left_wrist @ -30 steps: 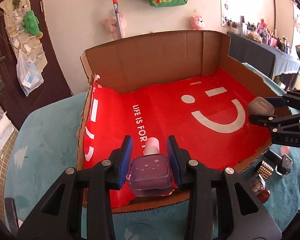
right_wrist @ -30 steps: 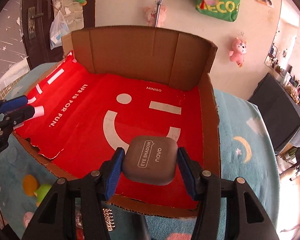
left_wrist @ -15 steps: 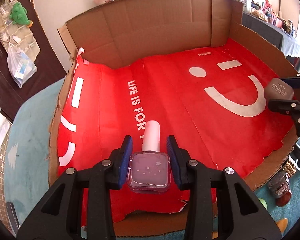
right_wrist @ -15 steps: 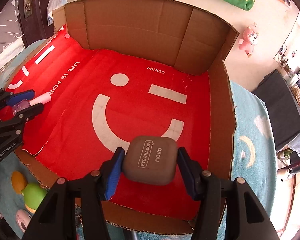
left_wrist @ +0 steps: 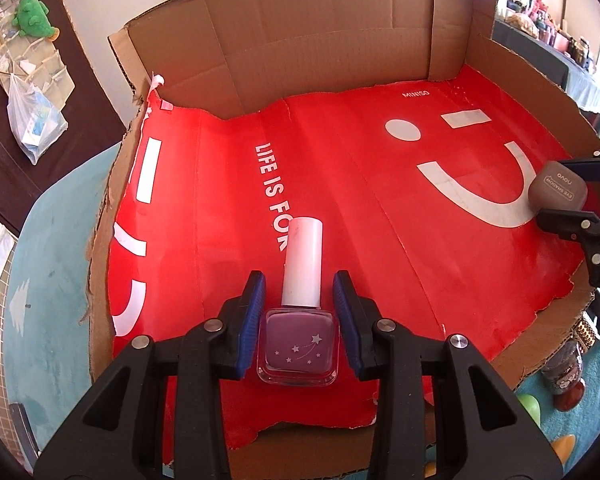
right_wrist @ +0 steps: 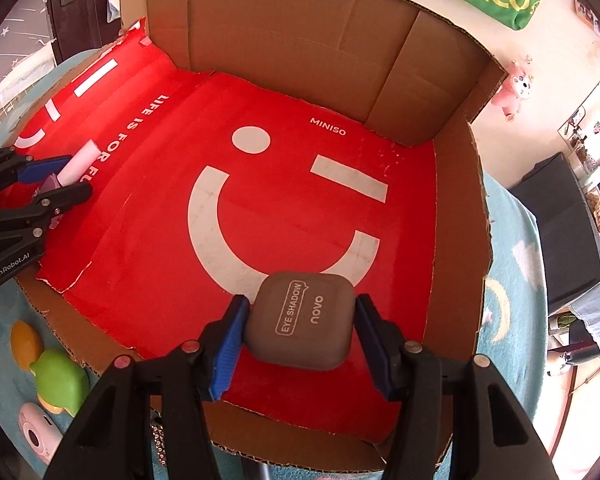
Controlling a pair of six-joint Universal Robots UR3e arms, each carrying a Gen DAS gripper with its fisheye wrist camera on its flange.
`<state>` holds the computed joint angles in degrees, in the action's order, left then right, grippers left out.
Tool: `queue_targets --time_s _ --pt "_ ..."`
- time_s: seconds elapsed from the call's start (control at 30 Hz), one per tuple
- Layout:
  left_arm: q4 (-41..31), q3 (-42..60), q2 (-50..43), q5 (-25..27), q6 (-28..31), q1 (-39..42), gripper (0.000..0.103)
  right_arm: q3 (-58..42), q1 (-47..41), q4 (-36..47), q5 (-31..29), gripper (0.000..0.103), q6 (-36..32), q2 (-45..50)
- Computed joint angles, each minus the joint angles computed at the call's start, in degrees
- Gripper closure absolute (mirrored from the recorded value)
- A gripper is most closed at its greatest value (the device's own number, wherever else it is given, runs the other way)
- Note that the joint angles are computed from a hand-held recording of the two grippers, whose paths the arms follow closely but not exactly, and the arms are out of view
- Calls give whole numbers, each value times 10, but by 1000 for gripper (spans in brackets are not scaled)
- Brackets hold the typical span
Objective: Organize rigid objects
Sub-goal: 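Carry the nail polish and eyeshadow case into the red-lined cardboard box, then open both tools to release the nail polish and eyeshadow case in the box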
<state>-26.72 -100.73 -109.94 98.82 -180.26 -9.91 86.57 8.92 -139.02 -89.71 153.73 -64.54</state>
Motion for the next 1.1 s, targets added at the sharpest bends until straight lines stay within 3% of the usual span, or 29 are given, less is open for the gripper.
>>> queue_targets --time_s 0.73,0.9,1.1 --pt "-17 3 3 -15 1 9 69 -53 -9 40 9 47 -4 38" --pt "-13 -9 13 -27 -4 16 52 -47 -6 37 7 47 0 34" --pt "11 -37 32 -40 0 18 51 -43 0 34 1 47 7 32"
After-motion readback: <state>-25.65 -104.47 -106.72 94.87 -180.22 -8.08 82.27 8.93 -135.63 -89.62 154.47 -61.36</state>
